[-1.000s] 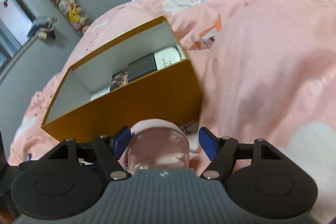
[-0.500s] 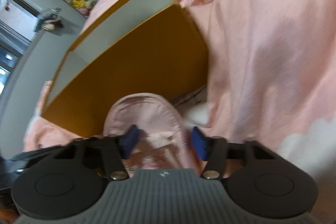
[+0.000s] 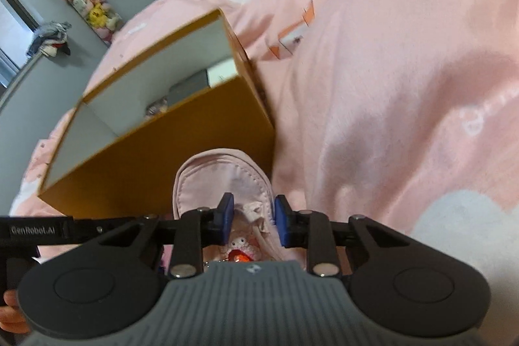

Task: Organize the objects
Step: 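Grasp the pink card holder with the left tool while the right tool holds the pouch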

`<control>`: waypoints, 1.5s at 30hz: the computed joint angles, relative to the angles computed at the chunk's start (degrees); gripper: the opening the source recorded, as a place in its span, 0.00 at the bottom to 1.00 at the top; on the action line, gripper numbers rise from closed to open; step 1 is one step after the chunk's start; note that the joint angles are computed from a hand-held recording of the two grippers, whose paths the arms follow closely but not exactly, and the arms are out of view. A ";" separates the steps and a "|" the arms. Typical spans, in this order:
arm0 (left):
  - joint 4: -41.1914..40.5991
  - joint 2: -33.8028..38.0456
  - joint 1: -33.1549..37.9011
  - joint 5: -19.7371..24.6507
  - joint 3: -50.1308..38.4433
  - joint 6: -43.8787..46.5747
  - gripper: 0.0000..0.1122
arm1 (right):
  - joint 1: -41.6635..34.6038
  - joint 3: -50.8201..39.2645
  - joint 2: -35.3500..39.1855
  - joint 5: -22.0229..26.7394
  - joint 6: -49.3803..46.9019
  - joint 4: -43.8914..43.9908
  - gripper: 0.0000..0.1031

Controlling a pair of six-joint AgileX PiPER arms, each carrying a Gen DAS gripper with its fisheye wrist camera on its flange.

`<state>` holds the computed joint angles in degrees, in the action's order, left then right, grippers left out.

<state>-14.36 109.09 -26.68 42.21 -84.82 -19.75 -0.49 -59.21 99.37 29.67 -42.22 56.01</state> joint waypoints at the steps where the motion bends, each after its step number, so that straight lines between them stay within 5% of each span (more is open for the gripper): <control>1: 2.02 1.40 -0.52 1.90 -1.81 -2.07 0.48 | 0.24 -0.23 0.67 -0.65 0.26 -0.31 0.28; 4: 3.54 6.02 -0.64 7.58 -7.14 -5.05 0.48 | -0.66 -2.04 2.80 0.26 -0.37 0.11 0.28; 10: 4.06 10.51 0.15 10.45 -10.63 -7.12 0.49 | -1.69 -2.41 4.55 1.92 -3.86 2.87 0.28; 15: 1.93 13.12 0.27 11.11 -12.79 -5.65 0.64 | -2.11 -3.90 6.80 3.43 -3.72 2.85 0.28; 21: 0.02 14.46 0.40 10.56 -13.18 -5.79 0.60 | -3.06 -6.35 9.71 6.50 -1.74 1.88 0.33; 27: 1.49 9.89 -0.34 6.09 -7.13 -7.77 0.36 | -5.46 -8.26 11.45 12.02 1.27 1.46 0.36; 30: -2.84 5.30 -0.39 0.20 -1.07 -3.64 0.24 | -6.78 -8.73 11.55 15.41 2.07 1.44 0.36; 45: -9.43 4.02 -0.73 -7.38 5.29 0.57 0.23 | -8.17 -7.42 9.60 18.26 -0.41 -0.33 0.42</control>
